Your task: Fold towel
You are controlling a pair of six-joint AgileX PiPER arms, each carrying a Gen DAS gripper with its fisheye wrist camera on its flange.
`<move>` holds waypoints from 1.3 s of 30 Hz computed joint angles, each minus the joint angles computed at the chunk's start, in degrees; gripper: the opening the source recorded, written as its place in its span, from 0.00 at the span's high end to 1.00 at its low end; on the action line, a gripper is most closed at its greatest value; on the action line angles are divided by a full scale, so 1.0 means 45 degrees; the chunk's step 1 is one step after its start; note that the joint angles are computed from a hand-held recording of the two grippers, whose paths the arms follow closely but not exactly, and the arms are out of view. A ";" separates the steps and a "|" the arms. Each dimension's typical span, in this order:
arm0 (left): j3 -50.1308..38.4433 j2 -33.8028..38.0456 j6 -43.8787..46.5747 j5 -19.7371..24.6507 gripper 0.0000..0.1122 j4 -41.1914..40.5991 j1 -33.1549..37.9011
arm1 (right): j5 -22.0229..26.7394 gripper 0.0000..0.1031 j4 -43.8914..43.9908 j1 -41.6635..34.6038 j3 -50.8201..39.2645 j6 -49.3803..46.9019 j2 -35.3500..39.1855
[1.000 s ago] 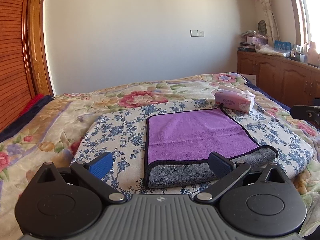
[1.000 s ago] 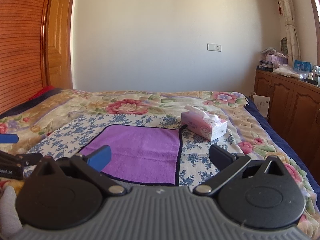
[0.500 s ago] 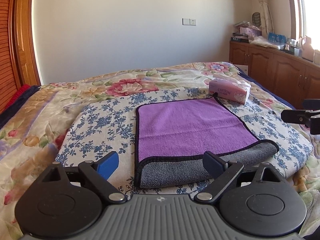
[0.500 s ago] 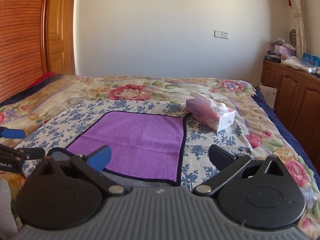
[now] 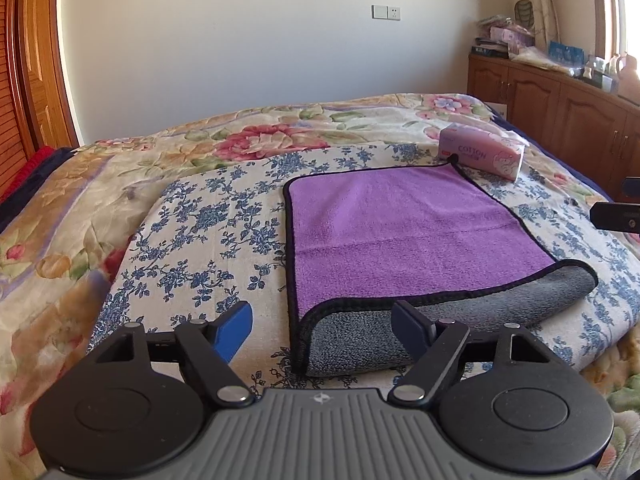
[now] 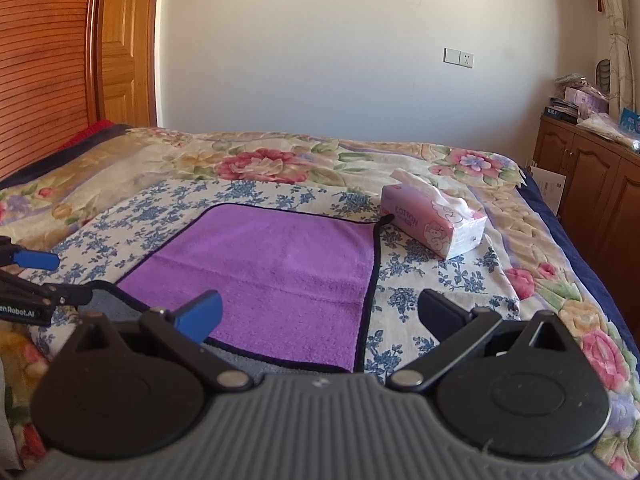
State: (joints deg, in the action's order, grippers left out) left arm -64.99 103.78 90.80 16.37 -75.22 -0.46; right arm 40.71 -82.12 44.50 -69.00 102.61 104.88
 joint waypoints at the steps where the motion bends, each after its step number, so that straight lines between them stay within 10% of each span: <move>1: -0.0097 0.0099 -0.0169 0.0005 0.29 0.0177 0.0008 | -0.0104 0.00 0.0091 -0.0074 -0.0016 -0.0088 0.0009; 24: -0.2183 0.1736 -0.4576 0.1536 0.65 0.3589 0.0504 | -0.1590 0.01 0.5533 -0.1585 -0.1204 -0.4839 0.0893; 39: -0.2177 0.1719 -0.4718 0.1727 0.71 0.3833 0.0513 | -0.2569 0.23 0.9258 -0.2352 -0.1361 -0.7870 0.1136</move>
